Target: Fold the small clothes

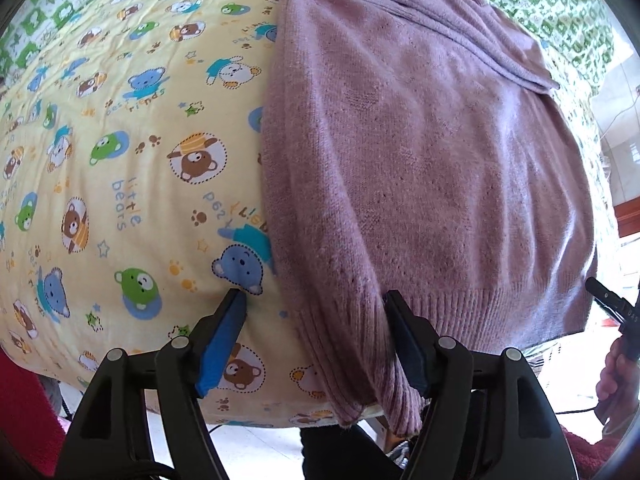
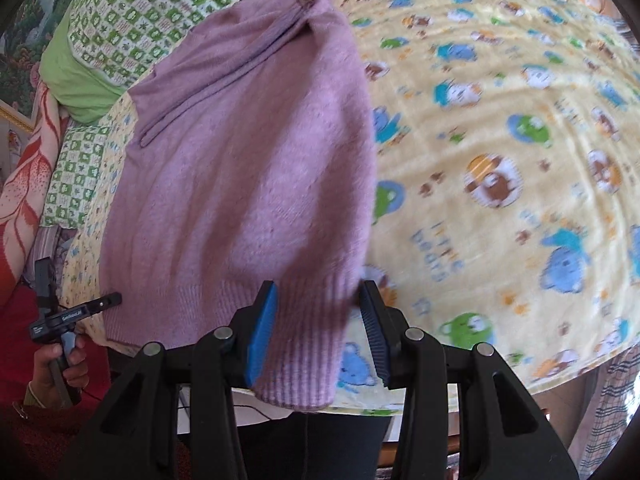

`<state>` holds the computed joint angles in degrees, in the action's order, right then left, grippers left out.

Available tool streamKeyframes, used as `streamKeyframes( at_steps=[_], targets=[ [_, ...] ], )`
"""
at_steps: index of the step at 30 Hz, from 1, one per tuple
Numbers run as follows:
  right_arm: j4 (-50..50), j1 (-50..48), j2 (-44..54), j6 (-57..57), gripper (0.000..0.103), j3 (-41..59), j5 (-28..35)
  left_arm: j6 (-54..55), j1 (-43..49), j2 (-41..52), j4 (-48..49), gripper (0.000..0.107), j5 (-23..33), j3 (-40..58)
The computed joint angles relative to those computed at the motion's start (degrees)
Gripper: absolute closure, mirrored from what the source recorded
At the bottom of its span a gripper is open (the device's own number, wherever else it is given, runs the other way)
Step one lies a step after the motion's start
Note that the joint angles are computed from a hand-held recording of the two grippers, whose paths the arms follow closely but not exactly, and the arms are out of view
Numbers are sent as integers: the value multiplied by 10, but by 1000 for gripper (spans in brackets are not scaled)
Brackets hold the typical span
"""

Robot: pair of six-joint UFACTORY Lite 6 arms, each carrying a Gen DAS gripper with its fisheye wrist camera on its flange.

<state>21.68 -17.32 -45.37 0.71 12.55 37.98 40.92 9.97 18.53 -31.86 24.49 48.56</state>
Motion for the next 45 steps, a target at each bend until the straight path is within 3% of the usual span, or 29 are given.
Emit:
streamKeyframes(
  at_steps=[1, 2, 4, 5, 10, 12, 17, 19, 22, 24, 27, 34, 38, 40, 45],
  targets=[
    [-1, 14, 5, 8, 67, -6, -12, -7, -6, -1, 9, 42, -8, -2],
    [-21, 31, 4, 32, 91, -9, -19, -7, -12, -8, 18, 51, -16, -7],
    [-8, 20, 4, 8, 96, -10, -9, 4, -20, -15, 15, 78, -19, -10],
    [11, -3, -12, -18, 96, -12, 6, 44, -9, -15, -17, 97, 3, -4],
    [43, -190, -97, -158, 97, -6, 128, 125, 37, -9, -92, 98, 62, 3],
    [61, -228, -88, -206, 97, 0, 143, 124, 51, 4, -95, 95, 75, 12],
    [95, -171, -56, -201, 94, -3, 114, 99, 68, 44, -90, 76, 118, 50],
    [104, -151, -34, -191, 93, -6, 102, 95, 59, 38, -88, 73, 112, 43],
    [101, -139, -11, -179, 92, -15, 79, 82, 20, 25, -83, 76, 74, 24],
    [117, -159, -9, -206, 92, -21, 83, 89, 9, 16, -84, 94, 62, 17],
    [128, -182, -17, -244, 94, -24, 101, 121, 19, 14, -120, 99, 85, 21],
    [223, -271, -17, -370, 96, 24, 176, 222, 65, -36, -253, 100, 171, 43],
    [277, -234, 42, -382, 96, 94, 142, 215, 58, -15, -302, 100, 191, 121],
    [301, -196, 92, -379, 96, 142, 97, 194, 45, 22, -313, 100, 187, 187],
    [398, -141, 259, -433, 96, 269, -3, 103, 14, 155, -283, 100, 180, 409]
  ],
)
